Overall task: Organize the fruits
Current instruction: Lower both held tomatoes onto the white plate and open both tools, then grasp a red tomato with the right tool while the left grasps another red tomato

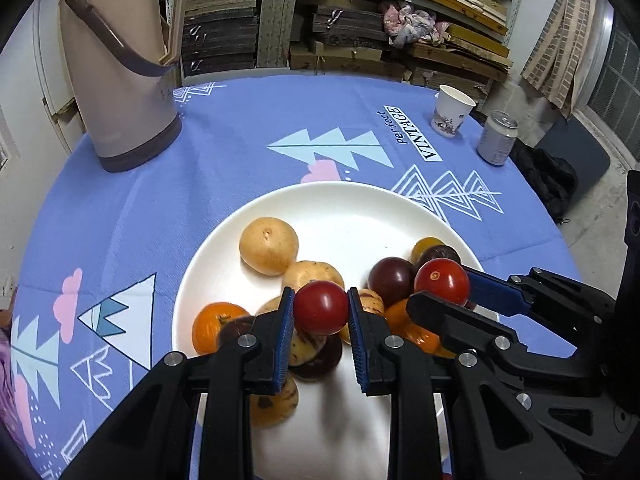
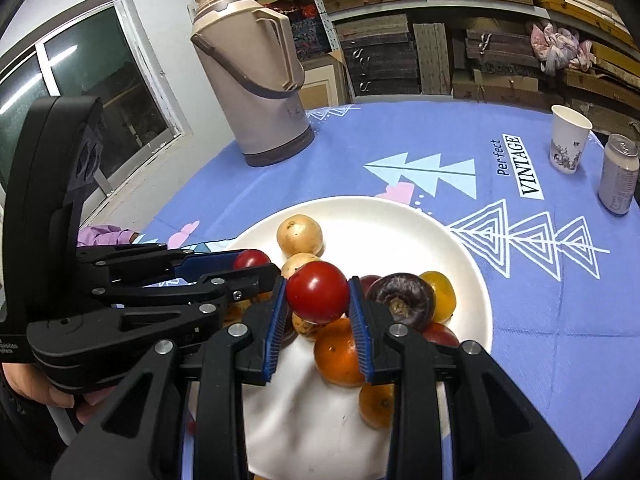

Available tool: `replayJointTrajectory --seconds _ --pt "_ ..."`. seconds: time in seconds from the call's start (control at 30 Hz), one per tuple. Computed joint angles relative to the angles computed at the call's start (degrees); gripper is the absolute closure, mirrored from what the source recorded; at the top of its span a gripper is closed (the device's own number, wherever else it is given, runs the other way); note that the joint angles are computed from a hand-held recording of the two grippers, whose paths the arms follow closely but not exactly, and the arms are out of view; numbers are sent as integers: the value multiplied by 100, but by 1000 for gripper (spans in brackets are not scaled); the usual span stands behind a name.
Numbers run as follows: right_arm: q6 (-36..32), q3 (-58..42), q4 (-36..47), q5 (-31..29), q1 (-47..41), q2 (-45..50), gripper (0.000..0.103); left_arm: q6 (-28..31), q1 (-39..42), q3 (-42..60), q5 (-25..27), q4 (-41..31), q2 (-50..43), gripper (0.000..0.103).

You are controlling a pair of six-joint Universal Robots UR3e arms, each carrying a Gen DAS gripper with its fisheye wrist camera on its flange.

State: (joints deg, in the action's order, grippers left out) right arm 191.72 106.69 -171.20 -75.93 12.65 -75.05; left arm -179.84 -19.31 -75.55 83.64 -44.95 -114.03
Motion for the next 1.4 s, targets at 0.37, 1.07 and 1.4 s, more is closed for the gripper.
replayJointTrajectory --seconds 0.37,1.07,1.4 --pt "141 223 -216 52 -108 -139 61 -216 -67 -17 450 189 50 43" --pt "517 2637 -455 -1289 1042 -2305 38 5 0 -2984 444 924 2406 25" --pt "797 2809 -587 -2006 2215 -1783 39 71 337 -4259 270 991 3337 24"
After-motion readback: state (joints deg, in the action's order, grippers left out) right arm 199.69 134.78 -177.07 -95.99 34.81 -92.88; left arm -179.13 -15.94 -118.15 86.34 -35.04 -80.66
